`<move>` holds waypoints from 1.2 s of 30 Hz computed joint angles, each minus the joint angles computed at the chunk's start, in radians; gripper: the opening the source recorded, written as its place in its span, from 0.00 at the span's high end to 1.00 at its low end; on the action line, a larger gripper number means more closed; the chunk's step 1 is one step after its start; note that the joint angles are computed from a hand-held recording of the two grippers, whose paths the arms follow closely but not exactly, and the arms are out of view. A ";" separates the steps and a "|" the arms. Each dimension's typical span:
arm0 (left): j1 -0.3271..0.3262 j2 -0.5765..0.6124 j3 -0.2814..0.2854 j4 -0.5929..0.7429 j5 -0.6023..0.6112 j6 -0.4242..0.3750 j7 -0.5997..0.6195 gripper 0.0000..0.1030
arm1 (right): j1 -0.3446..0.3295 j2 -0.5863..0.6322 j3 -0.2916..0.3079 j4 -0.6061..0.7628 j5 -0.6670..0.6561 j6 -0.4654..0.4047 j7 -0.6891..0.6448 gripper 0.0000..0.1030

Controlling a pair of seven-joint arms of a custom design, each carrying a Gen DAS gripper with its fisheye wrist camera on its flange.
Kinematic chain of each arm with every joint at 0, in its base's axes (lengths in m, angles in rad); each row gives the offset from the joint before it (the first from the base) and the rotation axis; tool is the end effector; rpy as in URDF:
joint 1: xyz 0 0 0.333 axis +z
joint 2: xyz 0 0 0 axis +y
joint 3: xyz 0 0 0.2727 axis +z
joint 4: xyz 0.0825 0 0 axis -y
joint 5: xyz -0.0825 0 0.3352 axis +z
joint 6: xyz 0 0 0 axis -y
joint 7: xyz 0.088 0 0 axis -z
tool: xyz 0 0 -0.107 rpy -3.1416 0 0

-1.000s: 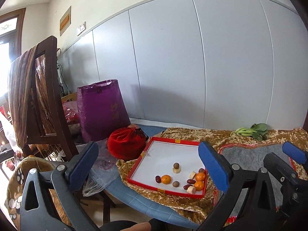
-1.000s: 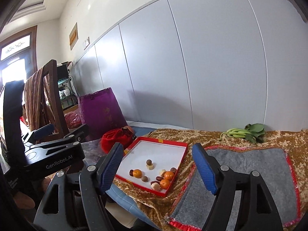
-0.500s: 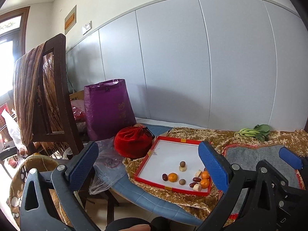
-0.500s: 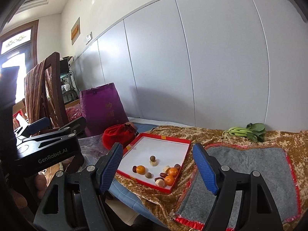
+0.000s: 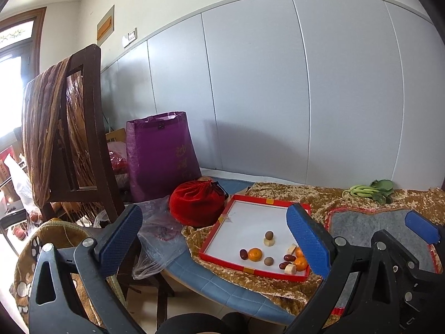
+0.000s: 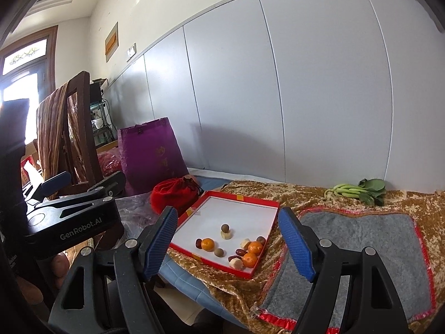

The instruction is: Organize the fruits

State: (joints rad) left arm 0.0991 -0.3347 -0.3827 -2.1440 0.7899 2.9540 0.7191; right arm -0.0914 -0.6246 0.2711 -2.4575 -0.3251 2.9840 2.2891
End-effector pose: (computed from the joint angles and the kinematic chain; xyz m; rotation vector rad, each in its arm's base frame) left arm 0.4315 -0.2024 0.6169 -1.3267 1.6011 -0.9852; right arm 0.3783 0.1175 0.6146 -1.3280 1.6201 -0.8616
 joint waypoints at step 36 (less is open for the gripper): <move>0.002 0.017 0.012 0.007 0.003 0.003 -0.013 0.00 | -0.003 0.079 0.024 0.071 -0.051 -0.029 0.062 0.26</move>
State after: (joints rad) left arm 0.1011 -0.3175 -0.3707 -2.1367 0.7927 2.9566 0.7062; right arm -0.0939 -0.5454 0.2946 -2.3863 -0.3761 2.9554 2.3508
